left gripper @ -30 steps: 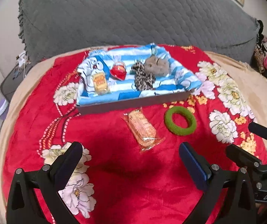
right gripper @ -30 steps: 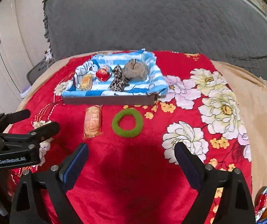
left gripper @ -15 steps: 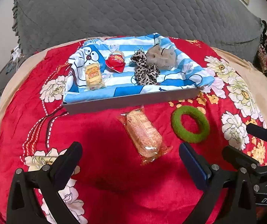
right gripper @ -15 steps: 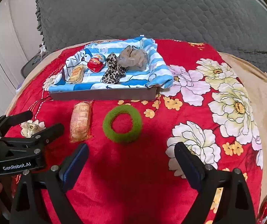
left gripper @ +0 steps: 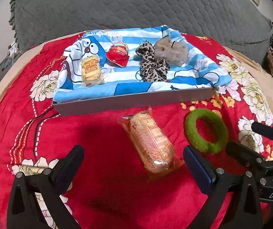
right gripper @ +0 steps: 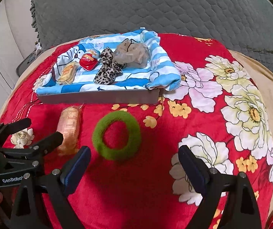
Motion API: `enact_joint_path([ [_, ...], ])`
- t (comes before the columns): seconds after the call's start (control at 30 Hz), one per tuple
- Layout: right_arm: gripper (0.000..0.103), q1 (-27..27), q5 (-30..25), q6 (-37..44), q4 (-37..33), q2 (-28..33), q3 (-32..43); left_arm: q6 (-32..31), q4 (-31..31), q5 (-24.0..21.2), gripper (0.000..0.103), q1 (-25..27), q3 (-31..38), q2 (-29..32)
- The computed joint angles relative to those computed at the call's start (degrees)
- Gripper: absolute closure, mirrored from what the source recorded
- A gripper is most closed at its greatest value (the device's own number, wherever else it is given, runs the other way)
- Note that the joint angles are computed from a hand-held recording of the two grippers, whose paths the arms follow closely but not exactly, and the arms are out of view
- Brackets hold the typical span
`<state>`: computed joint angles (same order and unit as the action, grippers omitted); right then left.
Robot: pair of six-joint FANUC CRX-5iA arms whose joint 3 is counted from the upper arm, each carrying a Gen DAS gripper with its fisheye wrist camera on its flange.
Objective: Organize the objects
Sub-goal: 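Withdraw both grippers from the tray toward the bread roll and green ring, then close the left gripper on the bread roll while the right gripper grasps the green ring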
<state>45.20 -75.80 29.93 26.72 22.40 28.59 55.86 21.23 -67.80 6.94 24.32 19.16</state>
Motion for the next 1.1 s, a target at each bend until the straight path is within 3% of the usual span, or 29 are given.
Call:
enact_joint_path([
  [0.77, 0.012, -3.6, 0.4, 2.8, -2.1, 3.3, 2.2, 2.6, -2.7, 3.5, 0.0, -1.7, 0.3, 1.9],
  [1.1, 0.029, -4.1, -1.7, 7.0, -3.3, 5.8, 4.8, 1.9, -3.2, 4.6, 0.0, -2.4, -0.3, 2.2],
])
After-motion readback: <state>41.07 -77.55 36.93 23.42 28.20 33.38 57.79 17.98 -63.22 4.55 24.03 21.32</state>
